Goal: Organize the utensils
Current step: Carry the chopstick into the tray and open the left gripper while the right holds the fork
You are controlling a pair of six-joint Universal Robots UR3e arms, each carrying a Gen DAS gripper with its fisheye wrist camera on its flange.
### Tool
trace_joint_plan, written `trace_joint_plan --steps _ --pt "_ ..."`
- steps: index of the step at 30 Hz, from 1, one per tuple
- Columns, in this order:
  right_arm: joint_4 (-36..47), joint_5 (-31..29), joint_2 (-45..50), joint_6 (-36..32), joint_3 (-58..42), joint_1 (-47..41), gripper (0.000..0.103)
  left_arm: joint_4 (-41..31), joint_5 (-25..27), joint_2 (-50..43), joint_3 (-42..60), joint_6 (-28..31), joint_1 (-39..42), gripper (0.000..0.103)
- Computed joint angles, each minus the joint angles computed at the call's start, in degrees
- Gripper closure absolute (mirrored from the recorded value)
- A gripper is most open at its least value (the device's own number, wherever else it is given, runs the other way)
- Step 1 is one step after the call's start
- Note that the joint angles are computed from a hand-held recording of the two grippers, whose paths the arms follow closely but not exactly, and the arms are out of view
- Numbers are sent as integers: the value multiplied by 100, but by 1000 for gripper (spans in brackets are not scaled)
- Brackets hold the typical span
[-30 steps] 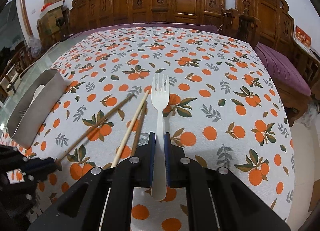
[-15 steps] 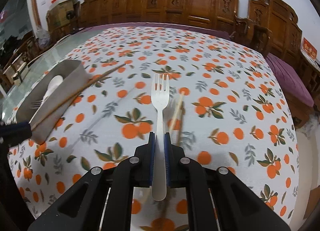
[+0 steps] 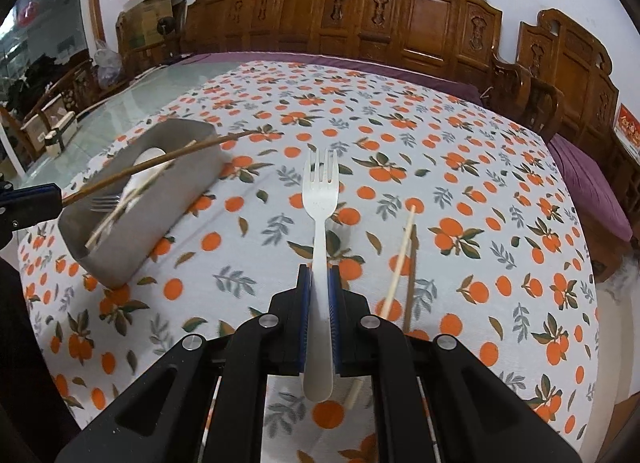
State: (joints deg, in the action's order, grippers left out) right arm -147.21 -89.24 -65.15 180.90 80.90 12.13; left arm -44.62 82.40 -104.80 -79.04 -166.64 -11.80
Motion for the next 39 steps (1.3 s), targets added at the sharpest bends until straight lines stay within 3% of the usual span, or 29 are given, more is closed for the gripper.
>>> trace_joint_plan --steps 12,30,39 --pt "110 -93 241 52 -542 510 93 106 -198 624 -554 89 679 99" --pt "192 -64 391 19 -836 754 92 -4 -239 -213 -211 213 866 99" --pt "241 -81 510 104 -1002 906 92 284 -437 -303 -304 316 931 99"
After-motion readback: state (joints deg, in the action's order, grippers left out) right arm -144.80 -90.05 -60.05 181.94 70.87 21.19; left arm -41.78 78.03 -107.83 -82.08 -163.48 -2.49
